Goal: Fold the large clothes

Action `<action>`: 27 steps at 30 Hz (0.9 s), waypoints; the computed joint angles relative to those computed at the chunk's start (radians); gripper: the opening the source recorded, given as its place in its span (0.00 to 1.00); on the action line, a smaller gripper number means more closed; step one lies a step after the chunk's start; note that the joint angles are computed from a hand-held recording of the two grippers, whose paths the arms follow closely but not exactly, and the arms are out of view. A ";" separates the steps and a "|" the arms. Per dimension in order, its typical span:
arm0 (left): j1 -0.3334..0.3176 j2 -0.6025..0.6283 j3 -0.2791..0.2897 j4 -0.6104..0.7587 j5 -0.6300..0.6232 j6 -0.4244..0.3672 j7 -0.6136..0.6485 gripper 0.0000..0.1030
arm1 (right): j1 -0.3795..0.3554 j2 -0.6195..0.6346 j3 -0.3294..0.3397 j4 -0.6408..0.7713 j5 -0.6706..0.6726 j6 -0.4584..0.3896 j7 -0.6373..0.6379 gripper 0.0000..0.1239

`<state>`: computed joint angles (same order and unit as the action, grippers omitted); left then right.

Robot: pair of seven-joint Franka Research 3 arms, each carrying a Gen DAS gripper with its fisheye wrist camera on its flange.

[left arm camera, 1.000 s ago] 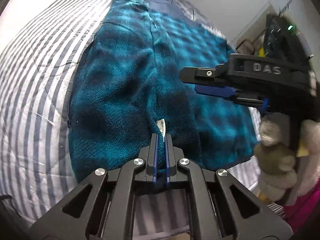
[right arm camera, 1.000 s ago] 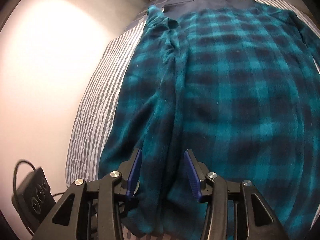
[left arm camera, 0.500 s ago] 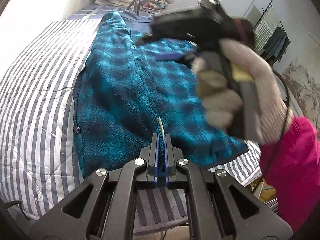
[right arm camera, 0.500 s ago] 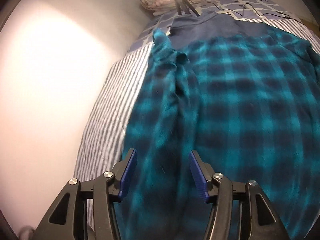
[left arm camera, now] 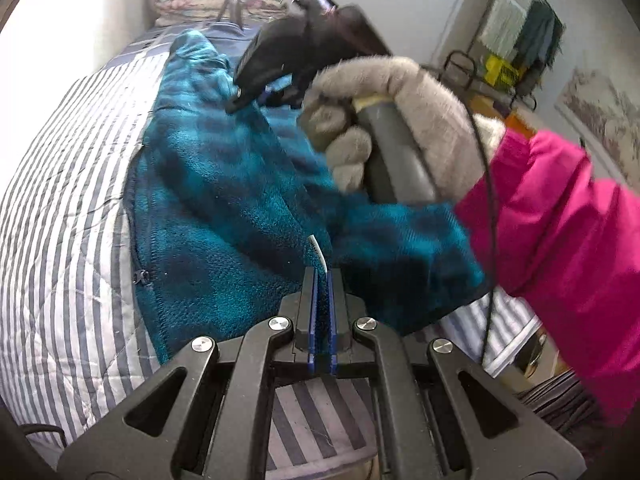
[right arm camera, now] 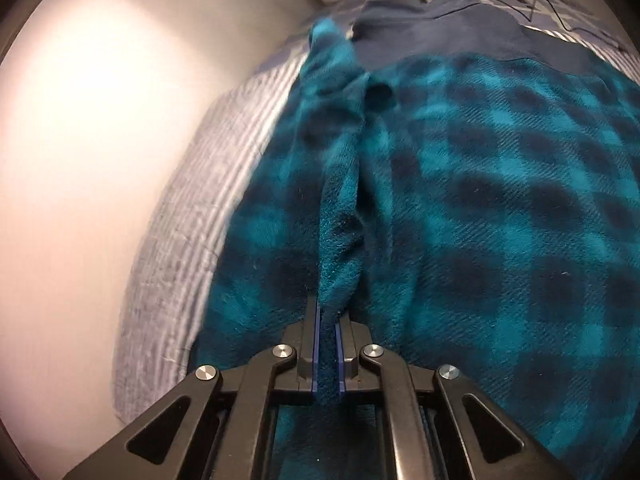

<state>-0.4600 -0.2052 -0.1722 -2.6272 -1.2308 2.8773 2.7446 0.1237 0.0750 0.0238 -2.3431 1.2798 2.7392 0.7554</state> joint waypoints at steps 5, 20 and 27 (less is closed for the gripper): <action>0.017 0.078 -0.021 0.010 0.088 -0.001 -0.077 0.02 | -0.039 0.027 -0.018 -0.018 0.188 -0.063 -0.122 0.02; 0.108 -0.174 0.128 -0.084 0.047 -0.224 -0.054 0.03 | 0.084 -0.240 -0.028 -0.196 0.119 0.025 -0.211 0.13; 0.145 0.015 0.080 -0.003 0.082 -0.136 -0.118 0.03 | 0.134 -0.234 0.034 -0.299 -0.166 0.169 0.024 0.18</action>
